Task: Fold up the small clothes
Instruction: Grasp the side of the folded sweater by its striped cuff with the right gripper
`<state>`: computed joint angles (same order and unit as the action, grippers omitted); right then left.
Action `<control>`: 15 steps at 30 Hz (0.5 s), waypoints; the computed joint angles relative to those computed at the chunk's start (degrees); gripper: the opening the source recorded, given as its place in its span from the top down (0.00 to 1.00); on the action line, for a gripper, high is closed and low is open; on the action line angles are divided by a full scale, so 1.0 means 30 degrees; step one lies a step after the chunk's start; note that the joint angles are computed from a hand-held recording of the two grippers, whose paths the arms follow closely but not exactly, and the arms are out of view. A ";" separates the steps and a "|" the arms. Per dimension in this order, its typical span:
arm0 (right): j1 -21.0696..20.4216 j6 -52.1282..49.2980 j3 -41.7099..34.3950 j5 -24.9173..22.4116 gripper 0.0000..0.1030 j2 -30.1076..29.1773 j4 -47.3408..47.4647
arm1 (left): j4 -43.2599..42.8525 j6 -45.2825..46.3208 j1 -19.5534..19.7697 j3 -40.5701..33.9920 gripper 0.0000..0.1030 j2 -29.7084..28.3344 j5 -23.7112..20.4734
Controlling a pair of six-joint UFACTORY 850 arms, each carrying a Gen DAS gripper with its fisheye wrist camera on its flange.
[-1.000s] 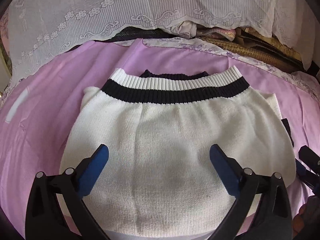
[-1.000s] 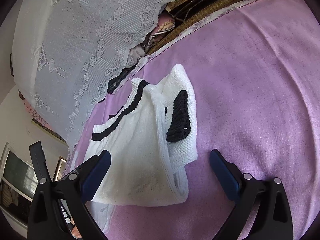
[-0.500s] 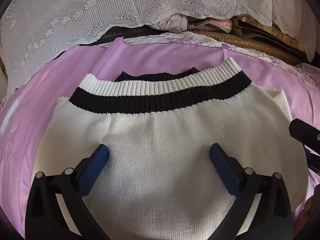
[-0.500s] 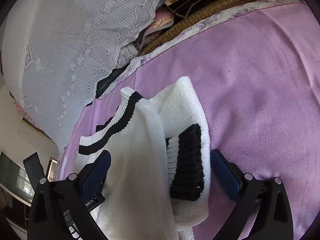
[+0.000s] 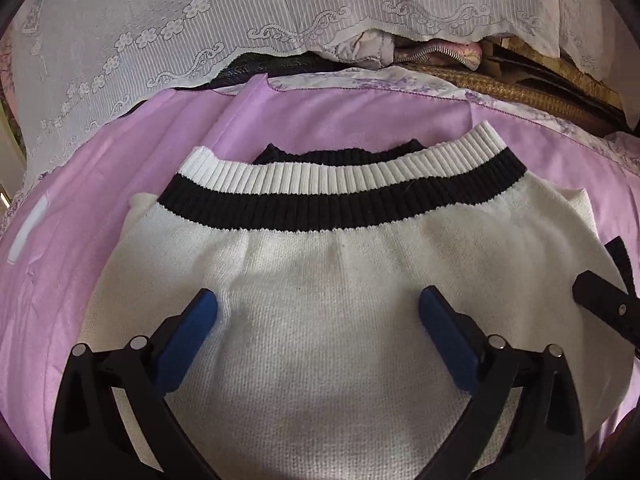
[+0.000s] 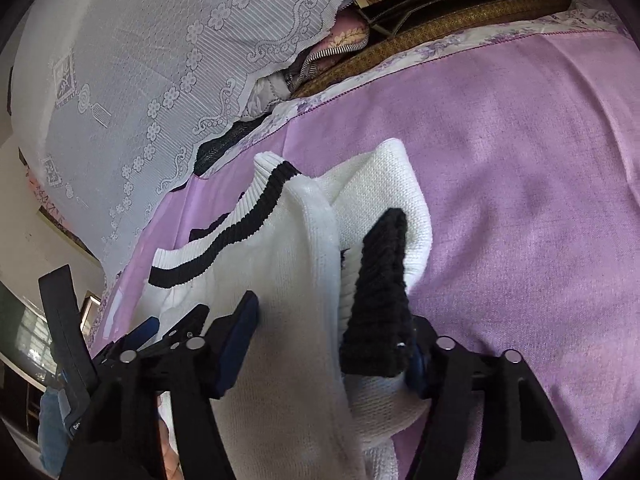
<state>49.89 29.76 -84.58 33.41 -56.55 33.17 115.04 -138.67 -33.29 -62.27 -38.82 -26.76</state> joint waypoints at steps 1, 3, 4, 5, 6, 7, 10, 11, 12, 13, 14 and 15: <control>-0.0082 0.1441 0.0396 0.0531 0.64 0.0089 -0.1049 | 0.0293 -0.0424 0.0142 0.0030 0.04 0.0034 0.0295; -0.0053 0.2786 0.0989 0.1635 0.69 0.0297 -0.1805 | 0.0967 -0.1210 0.0335 0.0111 0.04 0.0109 0.0691; 0.0067 0.2625 0.1097 0.1934 0.70 0.0409 -0.1606 | 0.0940 -0.1172 0.0291 0.0161 0.04 0.0139 0.0544; 0.0225 0.2129 0.1151 0.2179 0.71 0.0543 -0.1280 | 0.0960 -0.1144 0.0197 0.0240 0.04 0.0193 0.0266; 0.0420 0.1418 0.1126 0.2359 0.71 0.0680 -0.0854 | 0.1202 -0.1311 0.0088 0.0381 0.05 0.0297 -0.0020; 0.0602 0.0617 0.1018 0.2416 0.72 0.0794 -0.0431 | 0.1483 -0.1456 -0.0008 0.0491 0.05 0.0413 -0.0172; 0.1131 -0.1742 0.0612 0.2503 0.73 0.1011 0.1089 | 0.3386 -0.2689 -0.0276 0.0920 0.05 0.0879 -0.0439; 0.1274 -0.2398 0.0493 0.2475 0.73 0.1059 0.1495 | 0.3627 -0.2796 -0.0390 0.1000 0.05 0.0998 -0.0554; 0.1417 -0.3183 0.0318 0.2403 0.73 0.1066 0.2045 | 0.3810 -0.2800 -0.0454 0.0962 0.05 0.1051 -0.0430; 0.1542 -0.3816 0.0188 0.2365 0.73 0.1073 0.2514 | 0.3923 -0.2796 -0.0445 0.0830 0.05 0.1012 -0.0084; 0.1650 -0.4310 0.0029 0.2299 0.73 0.1043 0.2876 | 0.3923 -0.2806 -0.0373 0.0635 0.05 0.0899 0.0431; 0.1781 -0.5071 -0.0193 0.2225 0.73 0.0988 0.3519 | 0.3826 -0.2737 -0.0245 0.0378 0.05 0.0726 0.1016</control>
